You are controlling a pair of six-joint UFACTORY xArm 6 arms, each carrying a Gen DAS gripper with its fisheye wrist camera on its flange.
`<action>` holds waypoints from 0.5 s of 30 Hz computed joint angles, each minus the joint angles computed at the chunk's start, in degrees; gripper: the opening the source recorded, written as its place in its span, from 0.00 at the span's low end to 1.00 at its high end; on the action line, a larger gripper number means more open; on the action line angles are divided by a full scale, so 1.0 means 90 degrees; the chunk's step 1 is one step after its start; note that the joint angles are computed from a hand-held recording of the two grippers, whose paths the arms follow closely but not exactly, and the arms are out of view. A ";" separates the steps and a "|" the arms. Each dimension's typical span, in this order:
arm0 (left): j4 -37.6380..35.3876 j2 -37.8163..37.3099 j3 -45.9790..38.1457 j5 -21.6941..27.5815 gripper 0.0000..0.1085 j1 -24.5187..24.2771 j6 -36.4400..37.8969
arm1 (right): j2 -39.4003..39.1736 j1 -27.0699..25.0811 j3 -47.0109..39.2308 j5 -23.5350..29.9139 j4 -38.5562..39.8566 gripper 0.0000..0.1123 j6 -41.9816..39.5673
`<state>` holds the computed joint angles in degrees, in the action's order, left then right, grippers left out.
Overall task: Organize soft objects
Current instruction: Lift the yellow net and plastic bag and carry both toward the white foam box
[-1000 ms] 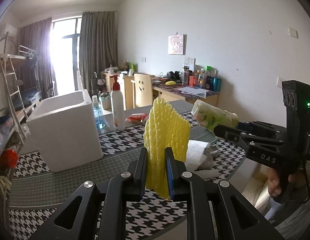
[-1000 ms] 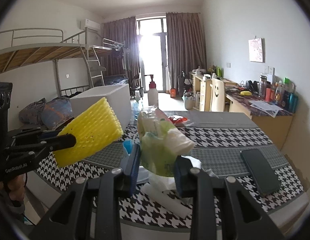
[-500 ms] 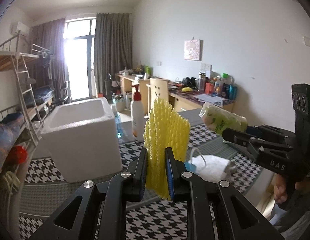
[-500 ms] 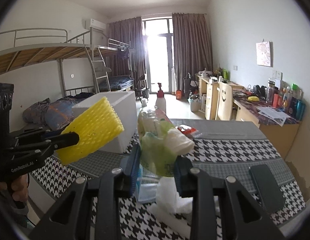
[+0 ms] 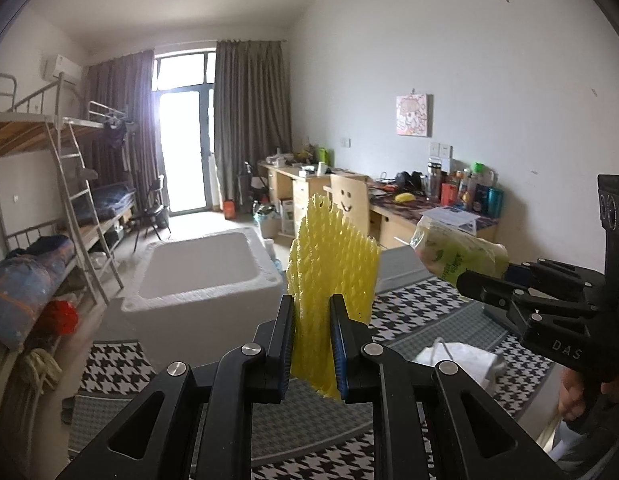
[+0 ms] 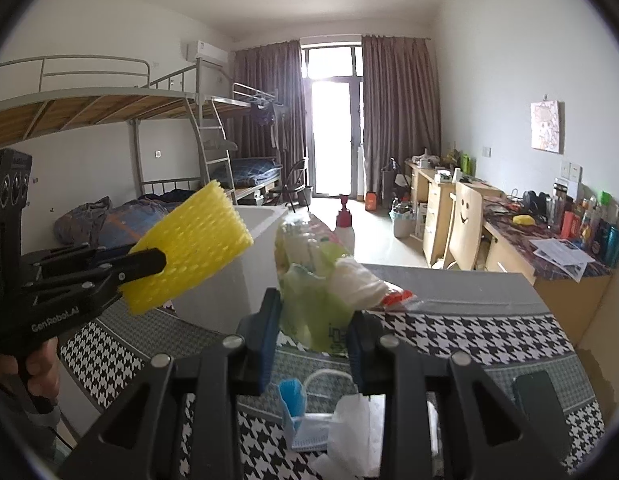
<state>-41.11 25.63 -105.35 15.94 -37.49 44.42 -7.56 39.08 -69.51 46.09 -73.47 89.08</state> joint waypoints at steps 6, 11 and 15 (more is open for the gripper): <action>0.0481 0.0256 -0.0375 -0.0107 0.17 0.0108 -0.0526 | 0.0277 -0.0200 -0.0390 -0.0269 0.0163 0.31 -0.0347; 0.0976 0.0428 -0.0621 -0.0188 0.17 0.0171 -0.1022 | 0.0511 -0.0318 -0.0746 -0.0512 0.0280 0.31 -0.0623; 0.1333 0.0608 -0.0924 -0.0128 0.17 0.0243 -0.1390 | 0.0720 -0.0375 -0.1032 -0.0610 0.0396 0.31 -0.0900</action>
